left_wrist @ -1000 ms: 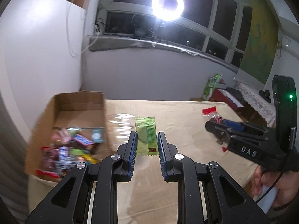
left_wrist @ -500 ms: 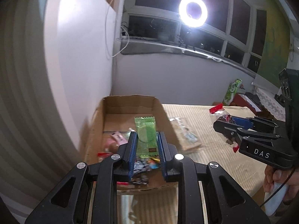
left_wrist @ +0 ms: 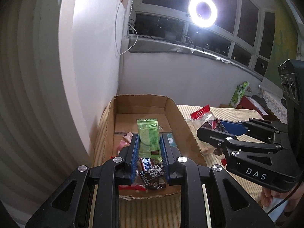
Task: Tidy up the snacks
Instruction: 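Carry the red chocolate and green mint packet over the cardboard box with both tools, then open both tools to release the chocolate and mint packet into the box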
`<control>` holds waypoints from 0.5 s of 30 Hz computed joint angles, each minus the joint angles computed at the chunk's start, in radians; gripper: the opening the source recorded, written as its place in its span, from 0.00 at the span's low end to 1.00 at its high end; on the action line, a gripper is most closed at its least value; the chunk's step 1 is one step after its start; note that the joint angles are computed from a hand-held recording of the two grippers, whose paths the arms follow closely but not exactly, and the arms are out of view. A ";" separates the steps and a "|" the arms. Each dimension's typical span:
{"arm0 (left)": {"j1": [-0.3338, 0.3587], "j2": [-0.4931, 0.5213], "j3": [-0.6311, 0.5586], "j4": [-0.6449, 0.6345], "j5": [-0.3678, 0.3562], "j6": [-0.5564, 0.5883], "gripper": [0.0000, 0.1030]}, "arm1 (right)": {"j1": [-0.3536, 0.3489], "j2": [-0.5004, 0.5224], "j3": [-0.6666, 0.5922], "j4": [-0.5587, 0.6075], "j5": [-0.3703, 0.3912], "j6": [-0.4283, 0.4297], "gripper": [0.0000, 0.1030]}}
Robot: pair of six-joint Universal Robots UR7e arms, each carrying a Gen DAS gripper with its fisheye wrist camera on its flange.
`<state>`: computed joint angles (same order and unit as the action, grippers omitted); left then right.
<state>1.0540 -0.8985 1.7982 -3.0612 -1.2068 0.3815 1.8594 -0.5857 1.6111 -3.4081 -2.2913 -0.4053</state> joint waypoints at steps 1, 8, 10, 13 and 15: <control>0.003 0.001 -0.001 0.000 -0.001 0.001 0.20 | -0.001 0.000 -0.003 0.003 0.001 0.000 0.36; 0.009 0.008 -0.009 0.000 0.004 -0.006 0.20 | -0.007 0.015 -0.026 0.018 0.018 0.005 0.36; 0.012 0.010 -0.014 0.004 0.005 -0.011 0.20 | -0.008 0.019 -0.031 0.020 0.023 0.003 0.36; 0.014 0.014 -0.017 0.003 0.011 -0.012 0.20 | -0.009 0.025 -0.040 0.024 0.028 -0.002 0.36; 0.017 0.017 -0.022 0.004 0.015 -0.017 0.20 | -0.010 0.028 -0.045 0.030 0.032 -0.001 0.36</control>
